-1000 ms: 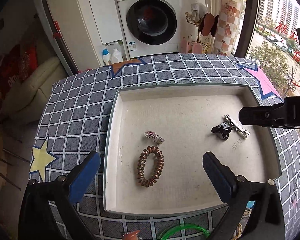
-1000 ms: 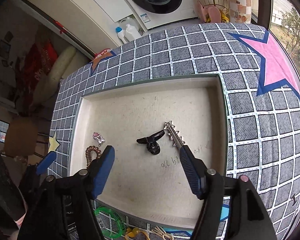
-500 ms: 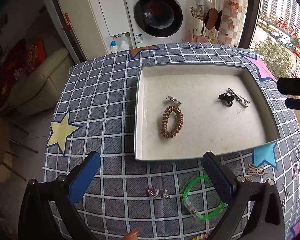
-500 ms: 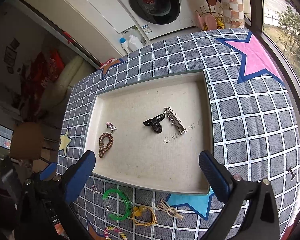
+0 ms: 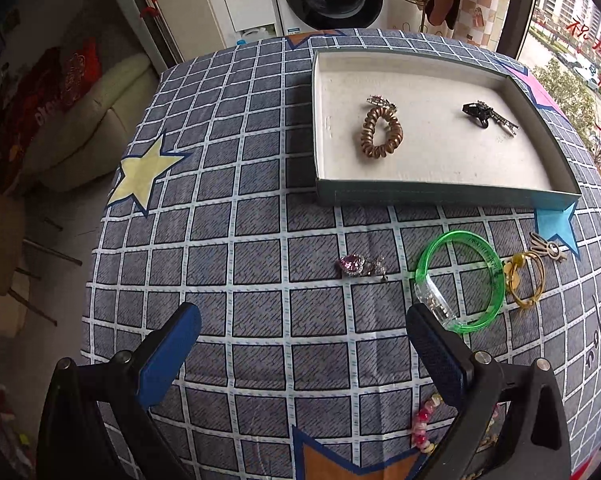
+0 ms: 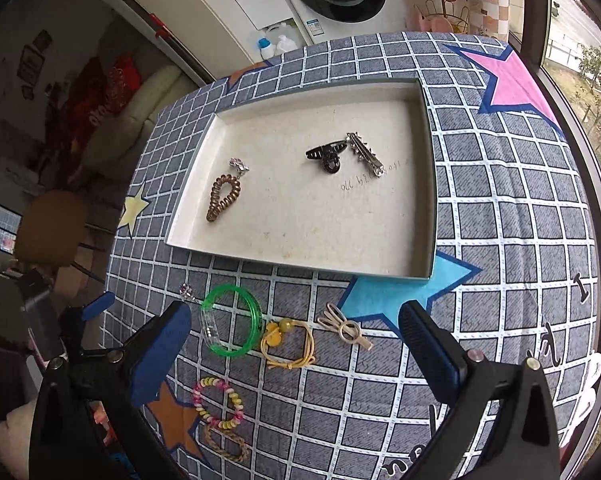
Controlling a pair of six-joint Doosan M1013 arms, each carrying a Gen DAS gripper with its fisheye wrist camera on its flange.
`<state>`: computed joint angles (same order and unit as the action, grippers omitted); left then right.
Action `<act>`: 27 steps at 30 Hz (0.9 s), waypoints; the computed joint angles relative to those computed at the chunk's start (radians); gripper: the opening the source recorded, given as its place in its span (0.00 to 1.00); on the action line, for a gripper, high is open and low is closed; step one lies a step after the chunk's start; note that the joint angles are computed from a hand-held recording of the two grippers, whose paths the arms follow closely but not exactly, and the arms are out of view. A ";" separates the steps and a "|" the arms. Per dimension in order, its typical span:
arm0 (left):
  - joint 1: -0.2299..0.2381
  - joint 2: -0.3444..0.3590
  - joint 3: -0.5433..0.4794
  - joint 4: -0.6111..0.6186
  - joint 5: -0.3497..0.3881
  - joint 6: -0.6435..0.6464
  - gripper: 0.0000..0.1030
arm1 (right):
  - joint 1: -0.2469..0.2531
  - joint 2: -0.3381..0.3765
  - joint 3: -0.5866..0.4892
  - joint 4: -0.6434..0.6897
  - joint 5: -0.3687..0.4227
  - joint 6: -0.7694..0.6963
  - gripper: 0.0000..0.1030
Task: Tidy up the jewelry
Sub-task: 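Withdraw both grippers from the tray toward the remaining jewelry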
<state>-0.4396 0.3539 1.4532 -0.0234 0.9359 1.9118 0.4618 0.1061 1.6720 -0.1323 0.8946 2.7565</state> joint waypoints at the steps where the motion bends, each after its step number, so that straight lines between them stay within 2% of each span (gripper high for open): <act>1: 0.002 0.001 0.002 -0.003 0.006 -0.002 1.00 | 0.003 -0.001 0.006 0.013 0.005 -0.001 1.00; 12: 0.009 0.026 -0.012 -0.033 0.069 -0.082 1.00 | 0.028 0.017 0.024 0.010 0.164 -0.036 1.00; 22: 0.000 0.053 -0.027 -0.026 0.082 -0.106 1.00 | 0.023 0.030 0.046 0.026 0.225 -0.111 0.99; 24: 0.001 0.064 -0.040 -0.032 0.090 -0.119 1.00 | 0.023 0.039 0.042 0.022 0.239 -0.136 0.92; 27: -0.001 0.076 -0.057 -0.046 0.097 -0.140 1.00 | 0.023 0.050 0.037 0.017 0.248 -0.170 0.90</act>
